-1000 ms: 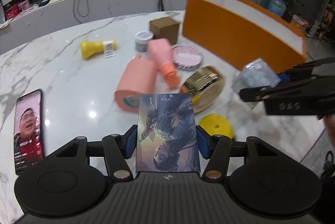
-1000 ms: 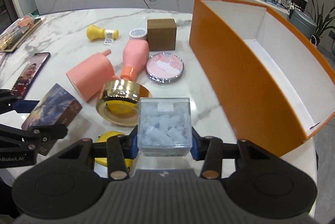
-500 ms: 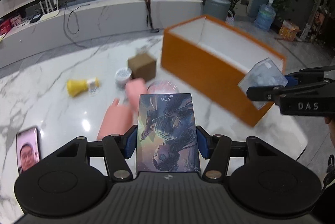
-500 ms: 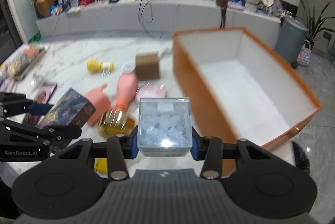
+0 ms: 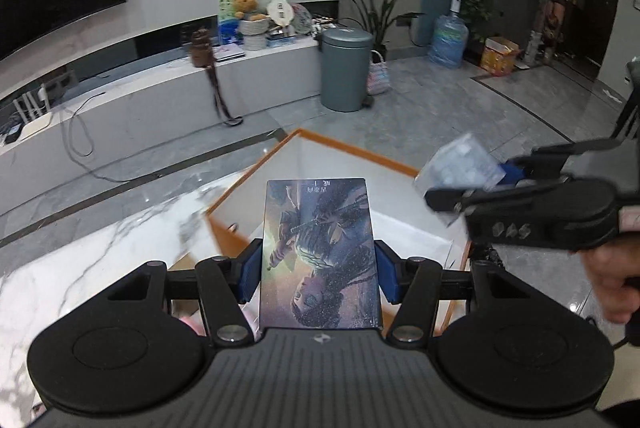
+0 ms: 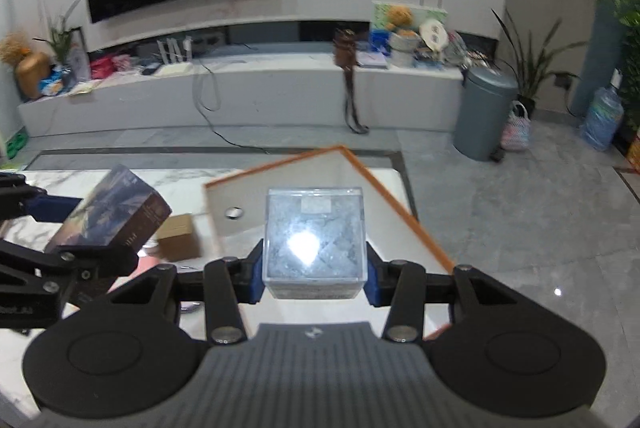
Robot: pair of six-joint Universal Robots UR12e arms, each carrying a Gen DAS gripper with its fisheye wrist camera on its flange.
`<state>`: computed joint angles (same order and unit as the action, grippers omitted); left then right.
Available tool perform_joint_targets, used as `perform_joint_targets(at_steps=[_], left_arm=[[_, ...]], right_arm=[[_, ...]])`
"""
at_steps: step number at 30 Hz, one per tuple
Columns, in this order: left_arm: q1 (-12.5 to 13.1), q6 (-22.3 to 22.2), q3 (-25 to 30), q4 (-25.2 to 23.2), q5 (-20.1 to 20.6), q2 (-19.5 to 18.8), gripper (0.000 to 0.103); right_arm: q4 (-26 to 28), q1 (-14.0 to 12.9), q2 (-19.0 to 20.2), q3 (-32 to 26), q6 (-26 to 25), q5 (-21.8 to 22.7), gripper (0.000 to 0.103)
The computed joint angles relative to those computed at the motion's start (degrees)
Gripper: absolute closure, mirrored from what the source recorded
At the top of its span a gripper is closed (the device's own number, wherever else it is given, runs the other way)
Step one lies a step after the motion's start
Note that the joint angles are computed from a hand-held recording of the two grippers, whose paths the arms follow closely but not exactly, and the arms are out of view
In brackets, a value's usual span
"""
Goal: Organize rigid objects
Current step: 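Carry the card with the left tool while the right tool carries the cube box over the orange box, then open the left tool to drop the card while the right tool releases the cube box inside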
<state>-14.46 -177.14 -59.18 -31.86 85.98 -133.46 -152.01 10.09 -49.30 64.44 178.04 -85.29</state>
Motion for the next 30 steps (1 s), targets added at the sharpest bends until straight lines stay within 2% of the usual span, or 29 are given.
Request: perform_joint_targets(at_steps=[9, 16, 20, 23, 30], left_arm=[[-0.9, -2.6, 13.6, -8.4, -0.5, -8.7, 0.038], [-0.5, -4.6, 26.4, -20.3, -2.0, -16.3, 0.038], [-0.5, -6.2, 29.3, -23.7, -2.6, -18.4, 0.038], [-0.9, -6.3, 31.0, -25.9, -1.2, -19.6, 0.038], [-1.4, -6.5, 33.1, -28.6, -0.8, -21.2, 0.038]], right_arm=[[8.3, -1.4, 4.5, -5.3, 1.0, -0.2, 0.058], [14.2, -1.2, 7.9, -9.5, -1.1, -2.6, 0.058], [17.0, -1.1, 9.1, -10.9, -3.0, -3.1, 0.058], [19.6, -1.0, 10.2, -12.5, -4.8, -3.6, 0.058], [22.9, -0.5, 10.9, -13.4, -9.2, -4.9, 0.058]])
